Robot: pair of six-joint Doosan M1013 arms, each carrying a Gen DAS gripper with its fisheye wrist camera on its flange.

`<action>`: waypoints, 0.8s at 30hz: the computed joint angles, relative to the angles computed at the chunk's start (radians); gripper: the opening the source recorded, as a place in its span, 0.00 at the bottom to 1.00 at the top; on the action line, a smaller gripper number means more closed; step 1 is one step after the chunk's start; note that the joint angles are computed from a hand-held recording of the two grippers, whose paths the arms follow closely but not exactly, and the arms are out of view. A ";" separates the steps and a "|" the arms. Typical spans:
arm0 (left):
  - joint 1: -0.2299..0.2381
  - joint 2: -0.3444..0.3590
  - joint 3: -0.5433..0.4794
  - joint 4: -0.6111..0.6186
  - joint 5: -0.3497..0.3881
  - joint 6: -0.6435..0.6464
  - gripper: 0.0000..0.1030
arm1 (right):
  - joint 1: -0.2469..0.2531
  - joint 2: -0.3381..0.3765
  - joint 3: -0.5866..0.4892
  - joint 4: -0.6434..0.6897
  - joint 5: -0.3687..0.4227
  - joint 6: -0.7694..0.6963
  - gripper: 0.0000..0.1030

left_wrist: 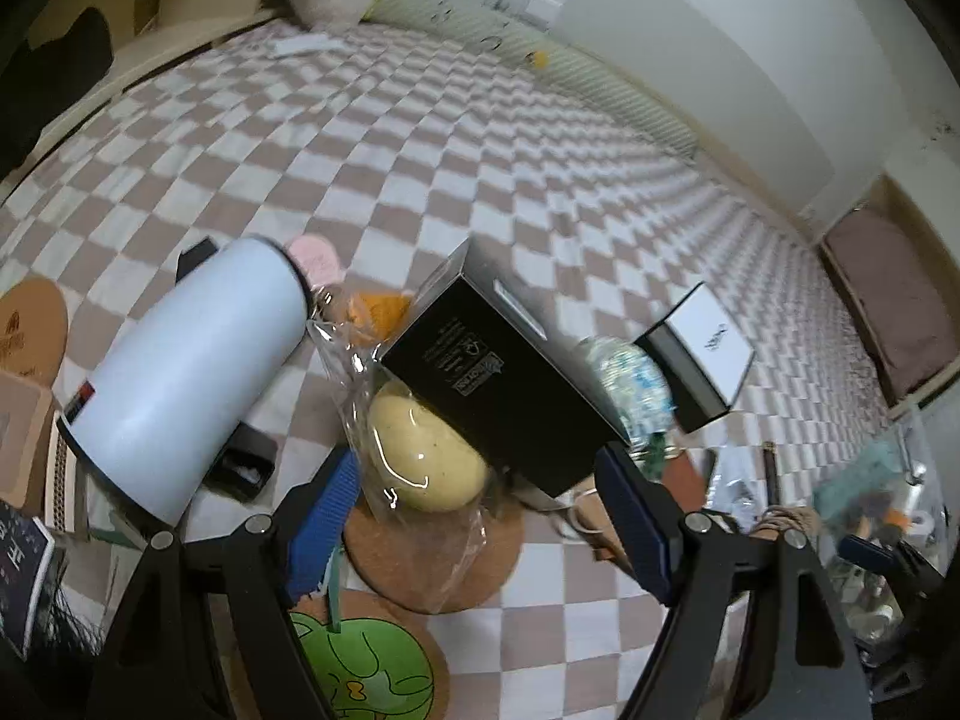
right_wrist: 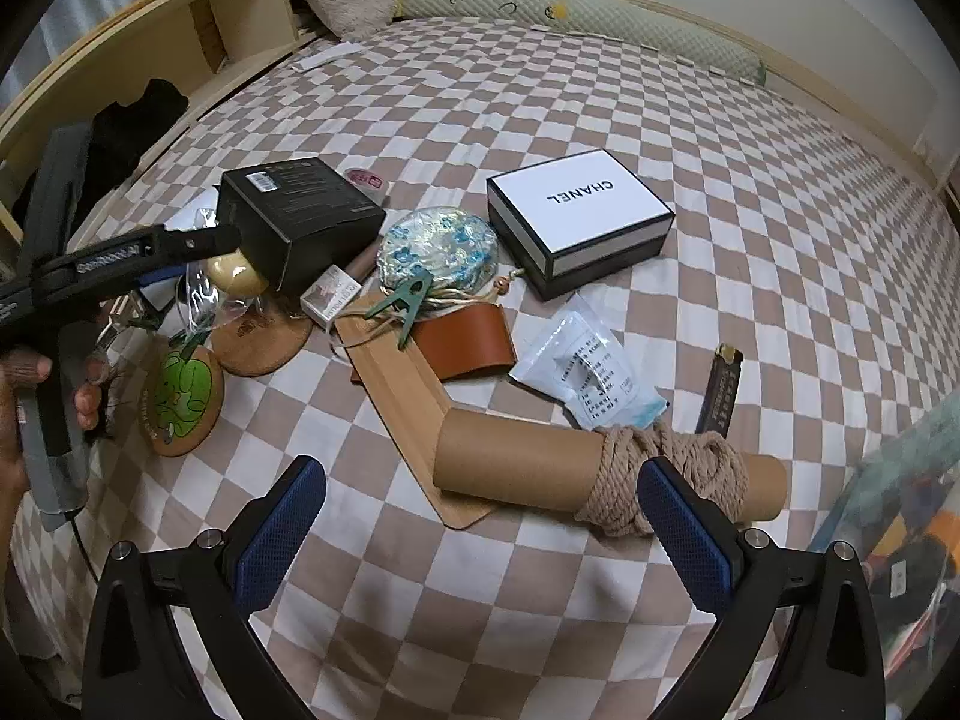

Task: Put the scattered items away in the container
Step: 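Lower the left tool toward the bagged yellow sponge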

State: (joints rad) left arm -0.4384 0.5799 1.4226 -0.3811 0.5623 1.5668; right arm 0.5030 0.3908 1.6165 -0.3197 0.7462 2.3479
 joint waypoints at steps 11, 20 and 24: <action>-0.009 0.028 -0.018 0.132 0.040 -0.064 0.52 | -0.016 -0.003 0.014 0.021 0.003 -0.022 1.00; 0.019 0.023 -0.013 -0.011 0.049 -0.011 0.21 | -0.017 0.003 0.011 0.029 0.011 -0.029 1.00; 0.007 0.014 -0.016 0.027 0.048 -0.020 0.17 | -0.009 0.007 0.004 0.020 0.013 -0.035 1.00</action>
